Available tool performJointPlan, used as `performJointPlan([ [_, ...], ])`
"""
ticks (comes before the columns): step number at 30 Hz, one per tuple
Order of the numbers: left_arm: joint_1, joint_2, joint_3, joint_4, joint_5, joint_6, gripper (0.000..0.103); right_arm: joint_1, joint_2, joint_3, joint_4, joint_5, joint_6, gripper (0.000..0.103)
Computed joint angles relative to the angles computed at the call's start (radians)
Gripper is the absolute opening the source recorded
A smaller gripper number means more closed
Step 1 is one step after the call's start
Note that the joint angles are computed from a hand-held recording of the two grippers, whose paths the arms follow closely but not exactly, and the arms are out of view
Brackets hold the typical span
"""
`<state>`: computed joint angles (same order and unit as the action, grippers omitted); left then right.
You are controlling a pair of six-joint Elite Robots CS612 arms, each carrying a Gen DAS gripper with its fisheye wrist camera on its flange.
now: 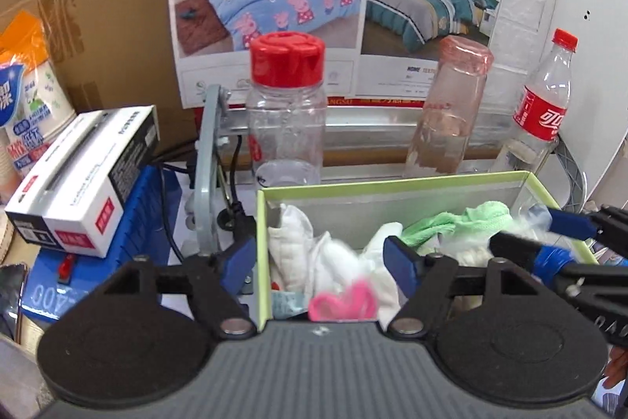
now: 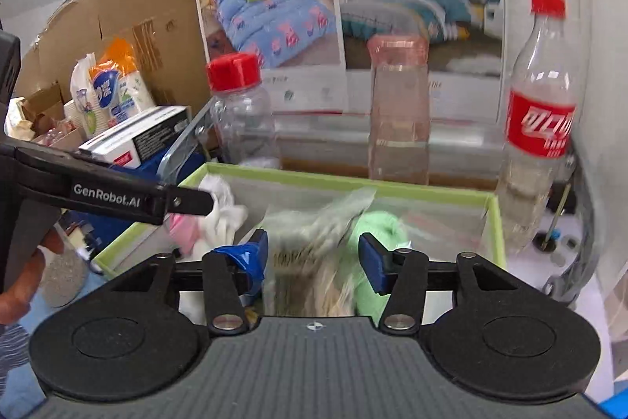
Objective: Organize soft objects
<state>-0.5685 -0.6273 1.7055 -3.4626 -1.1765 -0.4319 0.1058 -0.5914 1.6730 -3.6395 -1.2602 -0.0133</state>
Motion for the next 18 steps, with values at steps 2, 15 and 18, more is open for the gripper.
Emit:
performJointPlan([
  [2,-0.003,-0.006,0.013,-0.019,0.011,0.0,0.073,0.002,0.002,0.007,-0.058,-0.026,0.02,0.042],
  [15,-0.094,-0.088,0.219,-0.244,0.141,-0.018,0.102,0.018,-0.089,0.163,-0.167,-0.097,0.021,0.056],
  [18,-0.128,-0.101,0.275,-0.321,0.201,-0.007,0.102,0.03,-0.115,0.221,-0.223,-0.154,0.033,0.057],
])
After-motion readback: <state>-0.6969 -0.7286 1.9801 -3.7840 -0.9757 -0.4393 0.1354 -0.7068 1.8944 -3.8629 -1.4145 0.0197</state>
